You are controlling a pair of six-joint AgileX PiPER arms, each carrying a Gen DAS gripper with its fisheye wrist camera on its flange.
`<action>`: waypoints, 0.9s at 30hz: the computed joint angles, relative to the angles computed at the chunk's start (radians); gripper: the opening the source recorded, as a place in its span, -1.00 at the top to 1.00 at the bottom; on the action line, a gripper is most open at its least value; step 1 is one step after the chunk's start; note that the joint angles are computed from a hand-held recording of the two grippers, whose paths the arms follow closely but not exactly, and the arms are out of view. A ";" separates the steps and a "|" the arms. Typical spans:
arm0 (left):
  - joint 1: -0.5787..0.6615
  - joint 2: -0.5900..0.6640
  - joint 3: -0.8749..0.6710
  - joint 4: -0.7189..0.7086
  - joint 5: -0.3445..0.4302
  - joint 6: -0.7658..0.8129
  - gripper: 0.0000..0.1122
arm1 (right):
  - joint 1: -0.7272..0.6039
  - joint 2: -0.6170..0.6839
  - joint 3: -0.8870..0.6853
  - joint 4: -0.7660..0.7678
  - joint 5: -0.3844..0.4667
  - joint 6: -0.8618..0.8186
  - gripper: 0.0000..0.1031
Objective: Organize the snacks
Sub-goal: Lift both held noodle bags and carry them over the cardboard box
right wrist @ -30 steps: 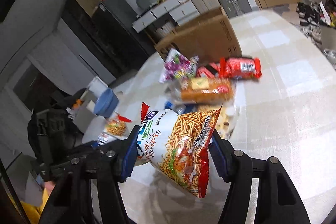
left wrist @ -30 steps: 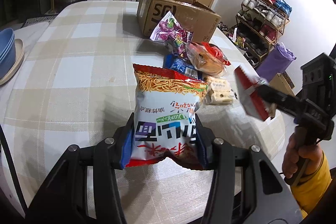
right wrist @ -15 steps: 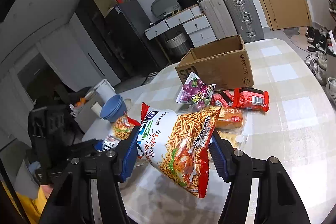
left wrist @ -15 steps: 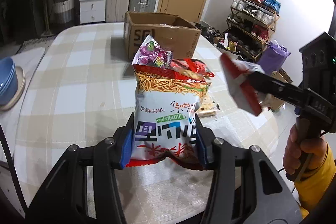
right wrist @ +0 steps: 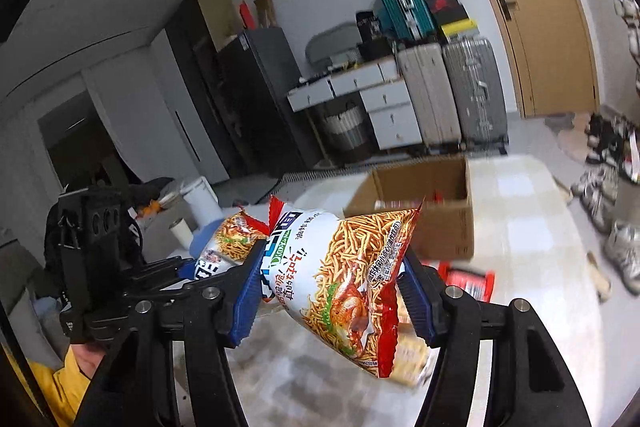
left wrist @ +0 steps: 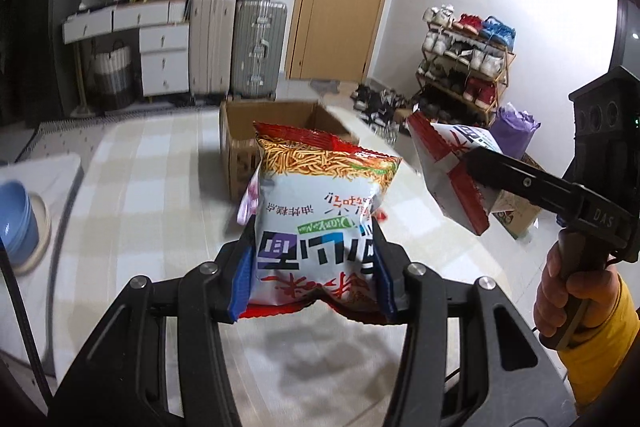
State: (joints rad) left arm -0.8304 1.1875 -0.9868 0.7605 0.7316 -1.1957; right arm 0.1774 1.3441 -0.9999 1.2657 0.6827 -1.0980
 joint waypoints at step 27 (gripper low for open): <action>0.548 0.721 -1.033 -0.619 0.111 0.849 0.18 | 0.040 0.779 -1.203 -0.459 0.178 0.637 -0.22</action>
